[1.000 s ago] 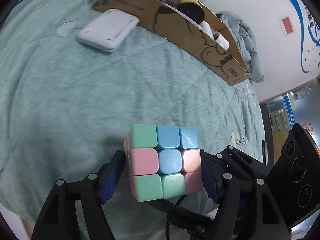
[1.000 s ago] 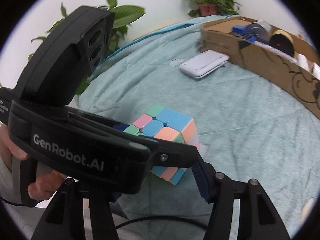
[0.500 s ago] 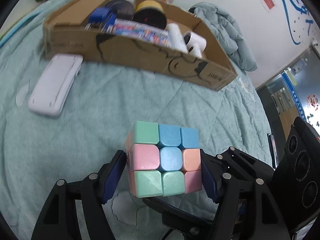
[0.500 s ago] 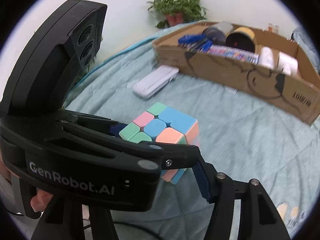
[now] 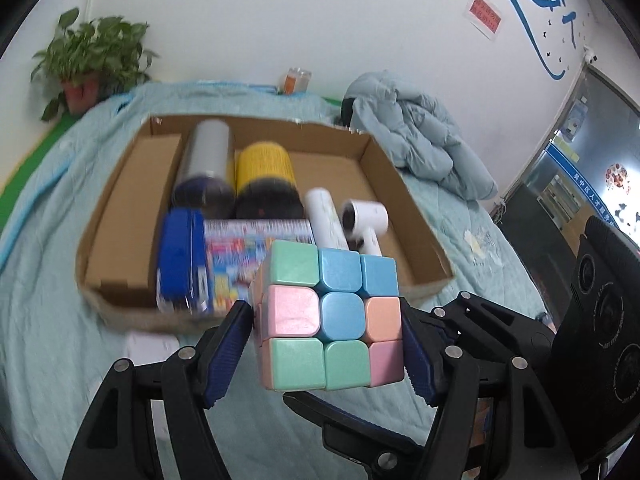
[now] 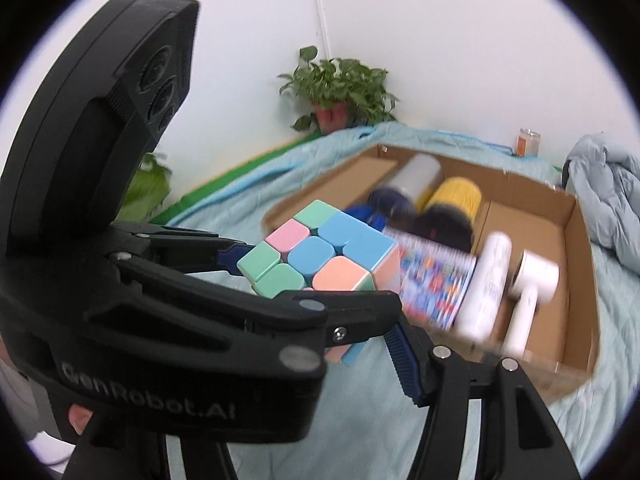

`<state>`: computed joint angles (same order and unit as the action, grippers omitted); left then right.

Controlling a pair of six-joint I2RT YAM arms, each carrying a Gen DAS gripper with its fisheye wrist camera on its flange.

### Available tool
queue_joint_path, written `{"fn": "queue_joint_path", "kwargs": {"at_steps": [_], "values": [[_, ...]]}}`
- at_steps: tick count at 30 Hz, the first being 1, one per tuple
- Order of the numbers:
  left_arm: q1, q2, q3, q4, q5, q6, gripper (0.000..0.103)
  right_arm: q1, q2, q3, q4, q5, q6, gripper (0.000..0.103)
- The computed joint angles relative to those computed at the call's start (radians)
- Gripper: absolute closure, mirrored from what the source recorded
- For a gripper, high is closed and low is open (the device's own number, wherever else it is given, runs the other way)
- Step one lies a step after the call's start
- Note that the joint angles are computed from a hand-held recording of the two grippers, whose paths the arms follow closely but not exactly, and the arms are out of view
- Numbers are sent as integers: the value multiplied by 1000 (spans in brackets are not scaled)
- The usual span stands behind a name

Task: Organize rigid objects
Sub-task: 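Lift the Rubik's cube with both grippers and carry it into the box, then lower the cube onto the board-game box and open both grippers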

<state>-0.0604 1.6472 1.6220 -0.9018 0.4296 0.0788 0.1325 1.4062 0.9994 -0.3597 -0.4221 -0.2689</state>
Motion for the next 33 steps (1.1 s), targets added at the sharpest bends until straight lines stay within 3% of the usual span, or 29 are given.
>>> {"fn": "queue_joint_path", "kwargs": {"at_steps": [8,13,15,21,24,30,31,33], "values": [[21,322,432,-122,20,22,35,-16,232,257,-48,2,-27,44],[36,629,831,-302,47,48,35,-29,388,389,-101,-13,-54,44],[38,692,890,-336,41,56,35,-36,452,438,-131,-28,-60,44],[39,771,897,-358,47,67,41,-17,556,502,-199,45,-46,44],[53,707,778,-282,58,84,41,-23,597,533,-241,53,-8,51],[100,515,520,-134,71,97,38,-20,563,497,-228,45,1,51],[116,470,463,-99,59,99,35,-21,561,497,-219,49,5,49],[148,368,337,-18,-3,85,24,-27,467,387,-105,92,66,30]]}}
